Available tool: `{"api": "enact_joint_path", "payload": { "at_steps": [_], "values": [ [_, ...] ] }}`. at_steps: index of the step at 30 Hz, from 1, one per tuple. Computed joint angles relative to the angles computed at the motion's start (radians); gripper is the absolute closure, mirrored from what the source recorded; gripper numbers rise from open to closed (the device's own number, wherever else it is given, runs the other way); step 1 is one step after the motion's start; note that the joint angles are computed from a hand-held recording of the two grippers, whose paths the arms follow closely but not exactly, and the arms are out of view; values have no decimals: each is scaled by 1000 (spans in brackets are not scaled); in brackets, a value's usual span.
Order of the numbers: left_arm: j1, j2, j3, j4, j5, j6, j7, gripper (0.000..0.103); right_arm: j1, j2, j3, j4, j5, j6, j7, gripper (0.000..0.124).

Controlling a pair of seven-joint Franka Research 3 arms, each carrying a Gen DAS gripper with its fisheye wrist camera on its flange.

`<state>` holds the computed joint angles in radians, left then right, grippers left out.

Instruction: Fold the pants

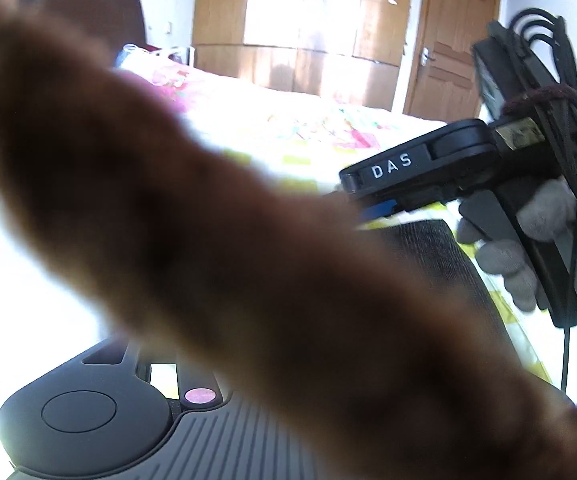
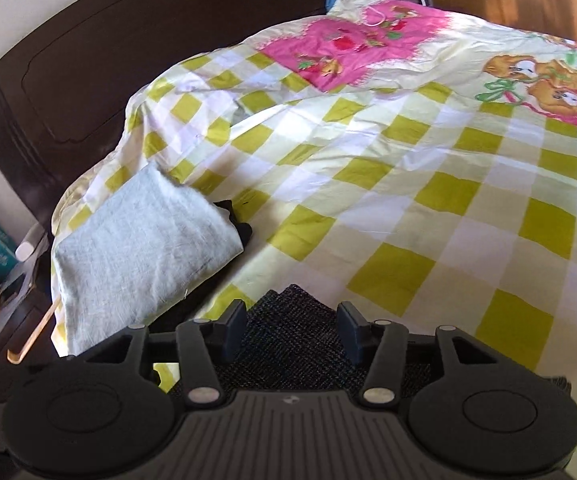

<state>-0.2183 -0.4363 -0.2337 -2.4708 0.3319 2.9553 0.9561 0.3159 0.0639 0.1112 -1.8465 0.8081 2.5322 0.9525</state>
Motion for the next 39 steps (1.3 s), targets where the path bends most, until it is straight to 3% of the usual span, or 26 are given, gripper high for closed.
{"api": "enact_joint_path", "payload": {
  "at_steps": [5,12,14,15,16,19,22,27,32,35,39],
  "values": [
    [-68,49,49,36,-67,-34,69,54,-33,95,-1,126,4,-157,-110,58],
    [-110,39,77,33,-169,-78,116,56,-87,163,12,222,53,-348,-199,58],
    [-100,38,64,33,-167,-84,120,56,-78,135,10,187,35,-305,-203,82],
    [-97,41,59,38,-165,-94,123,62,-74,121,8,176,24,-301,-189,93],
    [-93,41,53,39,-164,-101,123,70,-71,103,7,161,26,-289,-180,94],
    [-104,28,58,33,-176,-104,145,86,-51,28,8,111,5,-247,-206,96],
    [-110,-21,59,-1,-189,-74,144,92,-32,-19,4,104,18,-239,-230,97],
    [-79,-107,45,-70,-176,-39,70,92,10,4,12,135,-5,-217,-189,97],
    [-57,-91,51,-114,-182,-43,0,92,65,95,42,158,-102,-147,-95,97],
    [-30,-102,30,-136,-153,-35,-39,92,88,119,59,154,-144,-103,-106,97],
    [-35,-109,50,-167,-153,-16,-64,91,114,146,70,156,-207,-72,-118,97]
  ]
}}
